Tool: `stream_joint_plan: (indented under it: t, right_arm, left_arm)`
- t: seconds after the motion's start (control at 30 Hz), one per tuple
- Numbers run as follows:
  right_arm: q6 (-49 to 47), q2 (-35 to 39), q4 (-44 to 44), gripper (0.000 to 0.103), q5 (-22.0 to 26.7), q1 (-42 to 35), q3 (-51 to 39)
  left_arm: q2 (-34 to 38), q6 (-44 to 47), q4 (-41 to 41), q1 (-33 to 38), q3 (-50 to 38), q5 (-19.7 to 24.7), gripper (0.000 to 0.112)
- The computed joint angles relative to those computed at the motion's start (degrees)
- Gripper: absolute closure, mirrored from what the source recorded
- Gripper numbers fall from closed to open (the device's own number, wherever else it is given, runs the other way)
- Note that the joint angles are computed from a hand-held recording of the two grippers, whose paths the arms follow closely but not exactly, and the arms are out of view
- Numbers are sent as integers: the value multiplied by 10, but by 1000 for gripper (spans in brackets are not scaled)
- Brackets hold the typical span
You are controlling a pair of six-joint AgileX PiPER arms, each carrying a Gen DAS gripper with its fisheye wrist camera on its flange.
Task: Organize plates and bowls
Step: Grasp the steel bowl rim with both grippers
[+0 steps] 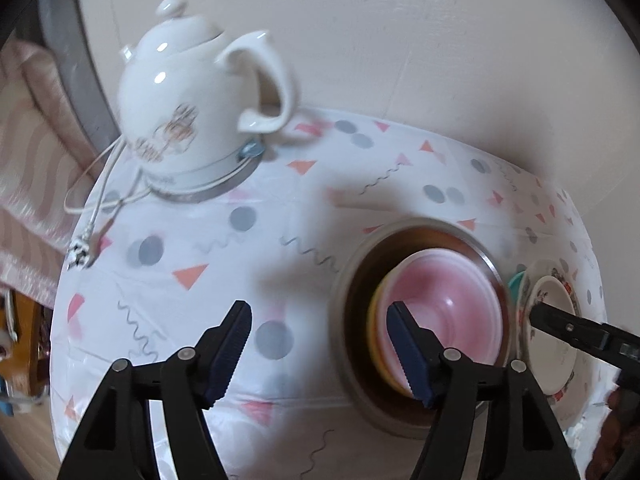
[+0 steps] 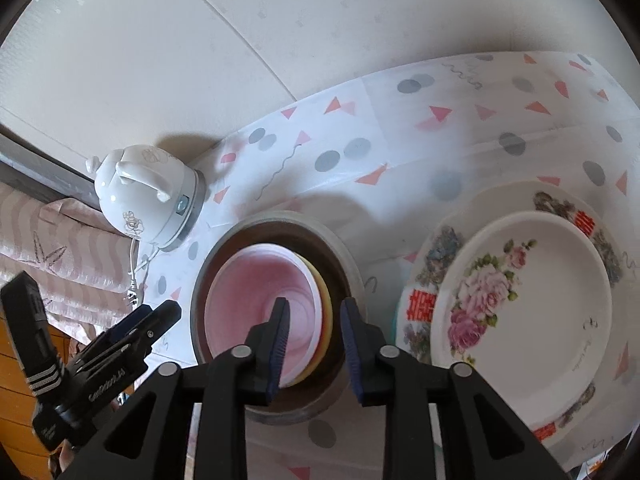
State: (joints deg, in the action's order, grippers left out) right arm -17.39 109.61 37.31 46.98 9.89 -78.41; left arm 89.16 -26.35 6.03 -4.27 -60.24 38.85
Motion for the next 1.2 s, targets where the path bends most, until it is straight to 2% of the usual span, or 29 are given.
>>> stream_joint_plan:
  t: [0.23, 0.4, 0.57, 0.67, 0.8, 1.2]
  right_arm:
    - [-1, -20, 7, 76, 20, -7, 47]
    - [15, -23, -10, 76, 11, -1, 60]
    - [23, -28, -16, 76, 1, 15, 74]
    - [30, -27, -22, 76, -8, 25, 81]
    - [34, -21, -17, 76, -18, 32, 87]
    - [49, -8, -33, 76, -41, 55, 89]
  left_arm:
    - [-17, 52, -44, 24, 43, -18, 45]
    - [-18, 94, -79, 34, 55, -23, 51]
    - [-9, 128, -109, 41, 57, -23, 63]
    - [-5, 151, -124, 46, 57, -24, 64]
    - [1, 162, -126, 43, 49, -17, 64]
    - [43, 246, -183, 52, 8, 23, 75]
